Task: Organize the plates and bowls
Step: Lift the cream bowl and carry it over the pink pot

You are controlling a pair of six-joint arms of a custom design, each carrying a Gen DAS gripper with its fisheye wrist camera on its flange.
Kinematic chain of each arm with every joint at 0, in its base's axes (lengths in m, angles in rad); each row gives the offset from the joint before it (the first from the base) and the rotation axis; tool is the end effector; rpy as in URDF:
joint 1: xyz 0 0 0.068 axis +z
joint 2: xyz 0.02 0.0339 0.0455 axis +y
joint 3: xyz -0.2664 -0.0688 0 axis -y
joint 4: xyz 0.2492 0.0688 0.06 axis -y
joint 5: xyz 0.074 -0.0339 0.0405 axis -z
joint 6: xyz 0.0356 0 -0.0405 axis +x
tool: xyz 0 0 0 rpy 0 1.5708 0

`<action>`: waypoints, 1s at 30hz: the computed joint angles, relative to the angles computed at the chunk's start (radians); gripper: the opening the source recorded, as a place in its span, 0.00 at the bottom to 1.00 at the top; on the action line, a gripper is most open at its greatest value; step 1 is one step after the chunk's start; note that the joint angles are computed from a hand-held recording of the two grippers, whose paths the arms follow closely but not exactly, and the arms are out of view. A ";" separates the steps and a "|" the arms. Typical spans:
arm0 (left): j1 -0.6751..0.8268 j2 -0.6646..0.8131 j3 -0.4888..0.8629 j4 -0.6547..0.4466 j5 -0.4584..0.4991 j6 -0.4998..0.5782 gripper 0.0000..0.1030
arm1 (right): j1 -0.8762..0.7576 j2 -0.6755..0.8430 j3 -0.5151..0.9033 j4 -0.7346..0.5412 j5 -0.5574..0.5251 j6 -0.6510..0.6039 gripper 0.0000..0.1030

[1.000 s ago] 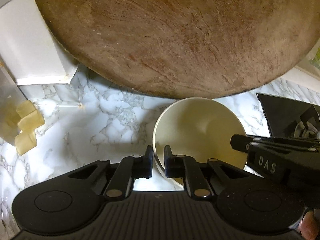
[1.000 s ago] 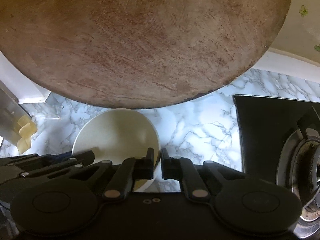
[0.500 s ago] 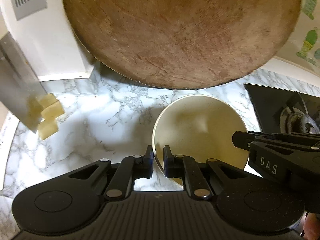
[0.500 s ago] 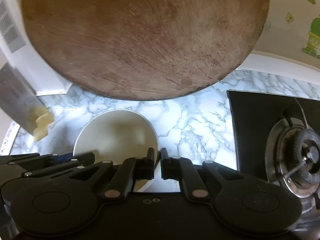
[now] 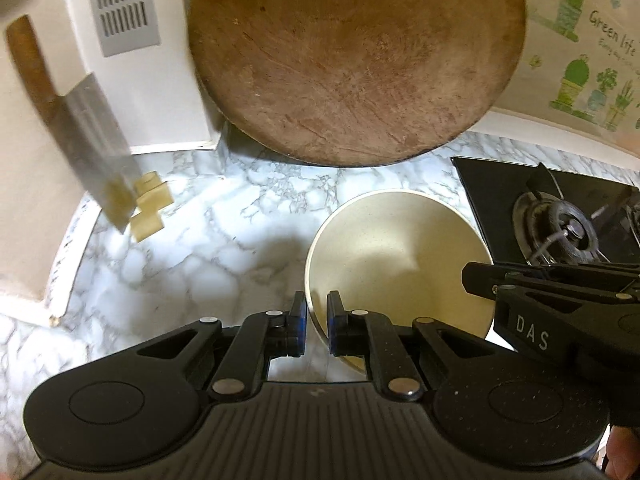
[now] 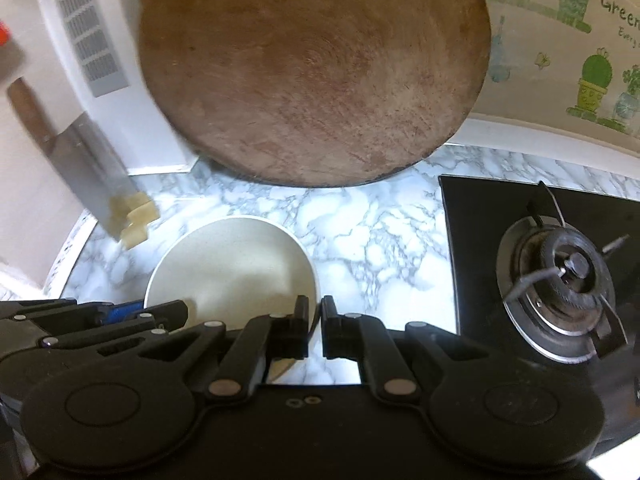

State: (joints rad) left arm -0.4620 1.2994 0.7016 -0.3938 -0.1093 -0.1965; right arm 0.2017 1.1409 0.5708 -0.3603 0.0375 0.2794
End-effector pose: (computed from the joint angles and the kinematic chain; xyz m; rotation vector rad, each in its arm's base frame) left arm 0.2239 -0.1072 0.1879 0.2971 2.5401 -0.1140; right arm 0.2125 0.0421 0.1838 0.1129 2.5043 0.1524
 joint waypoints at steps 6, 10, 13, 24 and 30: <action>-0.025 -0.229 -0.084 -0.122 -0.022 -0.031 0.09 | 0.121 -0.196 -0.035 -0.151 0.069 0.076 0.07; -0.038 -0.343 -0.113 -0.224 -0.034 -0.046 0.09 | 0.215 -0.298 -0.052 -0.238 0.114 0.133 0.07; -0.041 -0.408 -0.135 -0.285 -0.035 -0.057 0.09 | 0.286 -0.337 -0.060 -0.285 0.145 0.179 0.07; 0.015 -0.593 -0.248 -0.403 -0.007 -0.037 0.09 | 0.532 -0.371 -0.123 -0.327 0.222 0.367 0.07; 0.035 -0.605 -0.299 -0.390 0.003 -0.025 0.09 | 0.575 -0.324 -0.151 -0.287 0.227 0.404 0.07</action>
State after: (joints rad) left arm -0.4269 0.6940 0.4027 -0.7835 -0.1064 -0.2215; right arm 0.7772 0.8167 0.4198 -0.6476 0.2643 0.6837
